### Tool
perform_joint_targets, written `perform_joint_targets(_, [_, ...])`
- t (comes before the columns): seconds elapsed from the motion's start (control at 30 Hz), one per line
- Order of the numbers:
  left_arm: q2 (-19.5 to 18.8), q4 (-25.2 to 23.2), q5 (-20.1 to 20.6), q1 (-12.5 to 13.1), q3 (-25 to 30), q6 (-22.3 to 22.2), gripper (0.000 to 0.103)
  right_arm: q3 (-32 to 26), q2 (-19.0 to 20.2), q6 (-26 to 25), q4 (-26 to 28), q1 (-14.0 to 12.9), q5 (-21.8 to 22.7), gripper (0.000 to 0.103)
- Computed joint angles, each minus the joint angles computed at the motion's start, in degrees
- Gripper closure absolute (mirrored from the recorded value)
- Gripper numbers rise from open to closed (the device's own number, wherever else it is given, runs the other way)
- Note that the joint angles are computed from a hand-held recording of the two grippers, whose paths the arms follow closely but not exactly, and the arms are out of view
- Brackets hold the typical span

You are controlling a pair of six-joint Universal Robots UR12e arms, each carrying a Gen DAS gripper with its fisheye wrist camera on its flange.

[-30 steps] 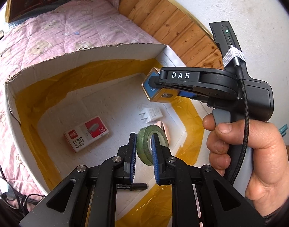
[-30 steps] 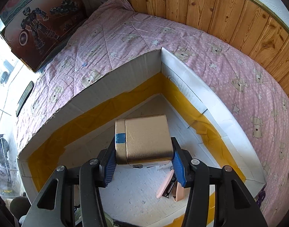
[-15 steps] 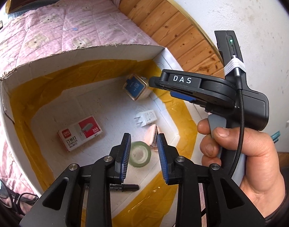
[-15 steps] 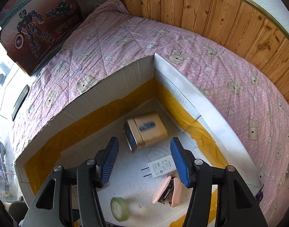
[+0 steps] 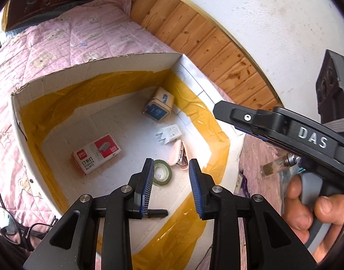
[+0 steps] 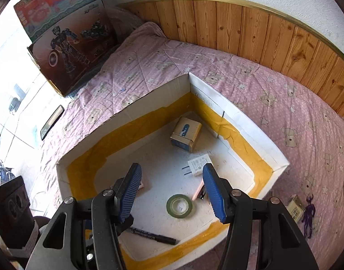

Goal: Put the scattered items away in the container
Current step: 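Open both tools to drop the tin and tape roll into the box, then move both tools away from the box toward the remaining items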

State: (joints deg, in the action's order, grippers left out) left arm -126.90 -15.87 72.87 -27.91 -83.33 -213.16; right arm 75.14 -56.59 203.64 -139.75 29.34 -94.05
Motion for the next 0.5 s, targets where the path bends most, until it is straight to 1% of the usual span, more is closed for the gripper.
perform_joint_targets(0.07, [0.5, 0.2, 2.1, -0.5, -0.6, 1.4, 0.068, 2.1, -1.4, 0.5, -2.2, 0.4, -0.2, 0.045])
perform_joint_targets(0.13, [1.2, 0.7, 5.1, -1.2, -1.3, 3.2, 0.068, 4.0, -2.7, 0.3, -4.3, 0.9, -0.8, 0.045])
perform_joint_targets(0.3, [3.5, 4.9, 12.6, -3.0, -4.5, 7.4, 0.066, 8.6, -5.1, -1.8, -11.4, 2.0, -2.3, 0.045])
perform_joint_targets(0.37, [4.3, 6.9, 14.1, -3.6, -5.9, 8.8, 0.066, 10.4, -5.7, -2.2, -14.0, 2.2, -2.5, 0.045])
perform_joint_targets(0.5, [5.8, 9.5, 14.7, -4.7, -8.2, 12.0, 0.065, 14.0, -7.2, -2.0, -18.4, 2.7, -3.4, 0.045])
